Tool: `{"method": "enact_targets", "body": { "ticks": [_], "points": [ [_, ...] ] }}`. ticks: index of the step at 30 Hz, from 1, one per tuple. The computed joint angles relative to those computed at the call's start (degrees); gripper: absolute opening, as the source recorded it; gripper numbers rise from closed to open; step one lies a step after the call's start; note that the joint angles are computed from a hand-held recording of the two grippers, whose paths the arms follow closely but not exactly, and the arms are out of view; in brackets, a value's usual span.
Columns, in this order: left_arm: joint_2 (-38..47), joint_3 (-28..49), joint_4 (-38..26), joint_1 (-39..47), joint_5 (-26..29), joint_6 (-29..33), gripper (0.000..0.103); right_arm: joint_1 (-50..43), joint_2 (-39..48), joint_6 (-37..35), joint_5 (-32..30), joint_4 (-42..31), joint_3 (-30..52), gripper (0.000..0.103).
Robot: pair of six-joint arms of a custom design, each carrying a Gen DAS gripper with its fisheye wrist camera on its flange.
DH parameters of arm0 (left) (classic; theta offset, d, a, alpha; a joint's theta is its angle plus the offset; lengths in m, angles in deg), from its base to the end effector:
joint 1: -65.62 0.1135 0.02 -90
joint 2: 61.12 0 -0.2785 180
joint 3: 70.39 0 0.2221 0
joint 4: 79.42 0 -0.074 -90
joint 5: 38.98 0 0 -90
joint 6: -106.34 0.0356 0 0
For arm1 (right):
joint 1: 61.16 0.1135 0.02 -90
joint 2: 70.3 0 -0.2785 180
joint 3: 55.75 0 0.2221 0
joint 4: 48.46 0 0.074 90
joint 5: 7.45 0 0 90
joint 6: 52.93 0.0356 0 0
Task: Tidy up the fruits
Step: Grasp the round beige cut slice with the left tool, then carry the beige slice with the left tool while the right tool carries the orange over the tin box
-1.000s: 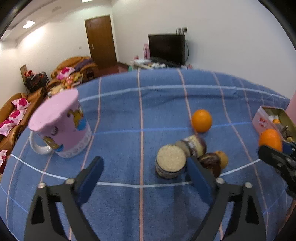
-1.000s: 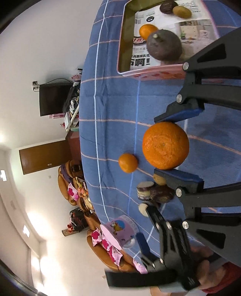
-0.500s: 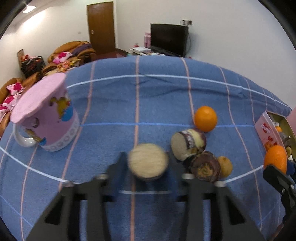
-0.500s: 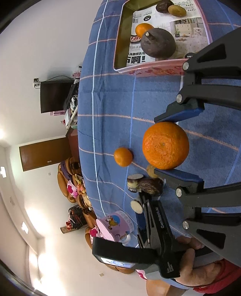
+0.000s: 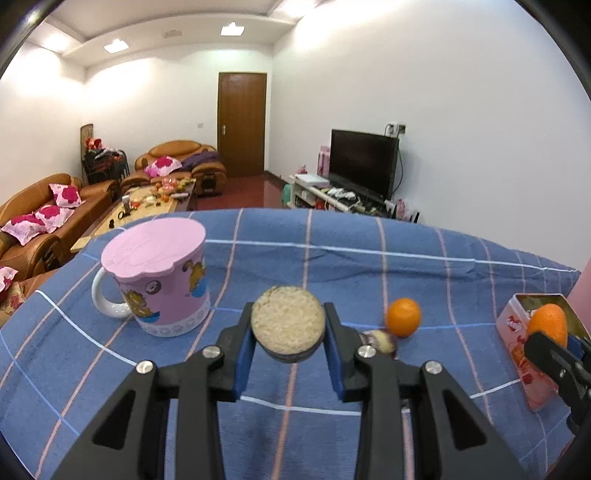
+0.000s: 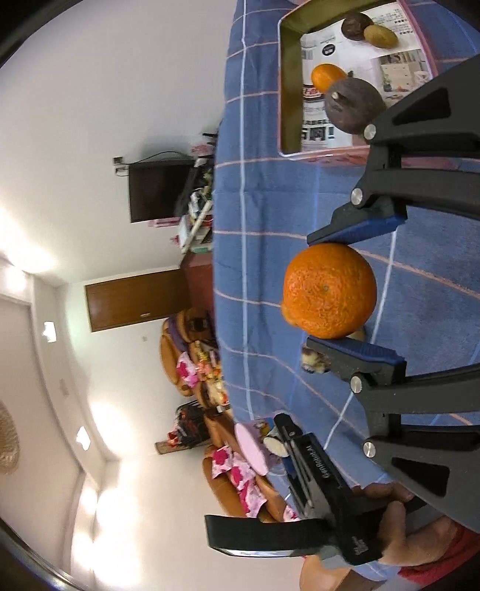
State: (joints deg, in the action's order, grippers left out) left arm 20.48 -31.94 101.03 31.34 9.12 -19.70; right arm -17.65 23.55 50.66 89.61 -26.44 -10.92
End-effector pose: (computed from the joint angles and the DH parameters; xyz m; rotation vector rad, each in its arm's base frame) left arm 0.1912 -0.1016 0.1690 -0.3795 2.0679 0.1261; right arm 0.2074 0.1908 0.1741 -0.4595 2.0233 0.4949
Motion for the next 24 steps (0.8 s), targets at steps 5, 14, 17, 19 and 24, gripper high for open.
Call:
{"method": "enact_targets", "body": {
  "ticks": [5, 14, 17, 19, 24],
  "points": [
    [-0.5, 0.9, -1.5, -2.3, -2.9, 0.0, 0.036, -0.1, -0.5, -0.1, 0.3, 1.4, -0.7, 0.05],
    [2.8, 6.9, -12.3, -8.8, -10.4, -6.8, 0.036, 0.4, -0.9, -0.3, 3.2, 0.0, -0.8, 0.05],
    [3.4, 8.3, -15.0, -11.1, -11.8, -9.2, 0.036, 0.2, -1.3, -0.6, 3.1, -0.8, -1.2, 0.05],
    [4.2, 9.5, -17.2, -12.4, -12.8, -10.7, 0.036, 0.1, -2.0, -1.0, 3.3, -0.9, -1.8, 0.05],
    [7.2, 12.9, -19.8, -15.1, -14.0, -12.5, 0.036, -0.5, -4.8, -2.3, 3.6, -0.7, -4.4, 0.05]
  ]
}}
